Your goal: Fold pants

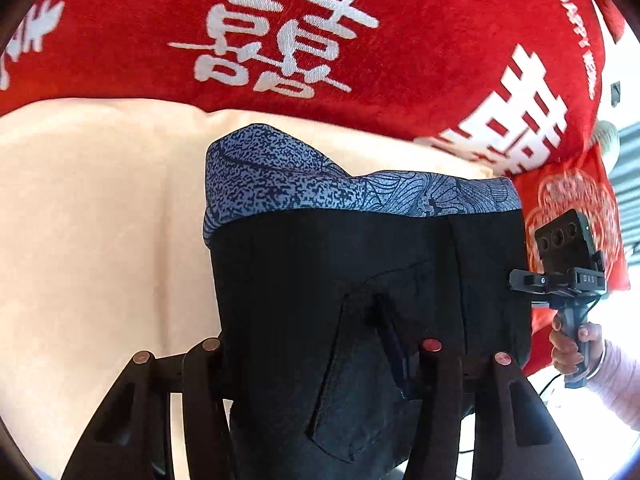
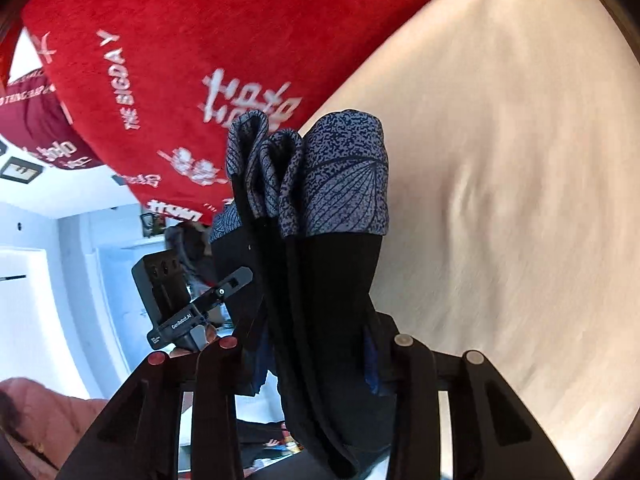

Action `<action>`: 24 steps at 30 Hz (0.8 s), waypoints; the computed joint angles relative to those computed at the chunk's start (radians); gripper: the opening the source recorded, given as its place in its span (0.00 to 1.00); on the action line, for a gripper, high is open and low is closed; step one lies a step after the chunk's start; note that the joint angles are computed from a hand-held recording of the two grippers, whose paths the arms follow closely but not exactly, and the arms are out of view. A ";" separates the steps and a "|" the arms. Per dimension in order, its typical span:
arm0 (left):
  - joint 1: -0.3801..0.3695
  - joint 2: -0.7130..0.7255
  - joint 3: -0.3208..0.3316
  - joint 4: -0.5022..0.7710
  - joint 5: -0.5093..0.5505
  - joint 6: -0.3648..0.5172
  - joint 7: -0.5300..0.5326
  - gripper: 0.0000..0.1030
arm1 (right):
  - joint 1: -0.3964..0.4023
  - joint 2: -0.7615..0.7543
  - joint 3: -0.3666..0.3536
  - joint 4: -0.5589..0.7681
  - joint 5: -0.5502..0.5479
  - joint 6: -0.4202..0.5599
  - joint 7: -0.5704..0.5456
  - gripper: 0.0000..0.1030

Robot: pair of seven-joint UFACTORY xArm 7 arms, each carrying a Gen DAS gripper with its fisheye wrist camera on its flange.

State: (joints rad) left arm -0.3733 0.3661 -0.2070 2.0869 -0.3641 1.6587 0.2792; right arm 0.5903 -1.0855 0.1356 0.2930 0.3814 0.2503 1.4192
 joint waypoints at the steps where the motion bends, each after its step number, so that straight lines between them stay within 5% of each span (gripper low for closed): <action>1: 0.009 -0.024 0.004 -0.032 0.005 -0.001 0.024 0.54 | -0.002 0.007 0.023 0.006 0.003 -0.003 0.019 0.39; 6: 0.022 -0.139 0.028 -0.289 0.085 -0.105 0.108 0.60 | -0.012 0.086 0.168 0.013 0.000 -0.002 0.177 0.41; 8: 0.024 -0.201 0.038 -0.414 0.082 -0.230 0.119 0.83 | -0.013 0.120 0.178 0.040 -0.034 0.097 0.204 0.50; 10: 0.027 -0.218 0.029 -0.450 0.091 -0.280 0.126 0.87 | -0.050 0.123 0.206 0.061 -0.075 0.166 0.240 0.65; 12: 0.008 -0.237 0.025 -0.477 0.159 -0.333 0.108 0.99 | -0.066 0.131 0.212 0.085 -0.101 0.213 0.264 0.66; 15: -0.008 -0.244 0.018 -0.466 0.217 -0.326 0.097 0.99 | -0.088 0.173 0.202 0.211 -0.151 0.440 0.269 0.78; 18: -0.033 -0.283 0.010 -0.484 0.315 -0.346 0.084 0.99 | -0.125 0.230 0.212 0.351 -0.177 0.661 0.292 0.79; 24: -0.023 -0.398 0.014 -0.524 0.342 -0.337 0.094 0.99 | -0.171 0.323 0.265 0.579 -0.195 0.942 0.339 0.81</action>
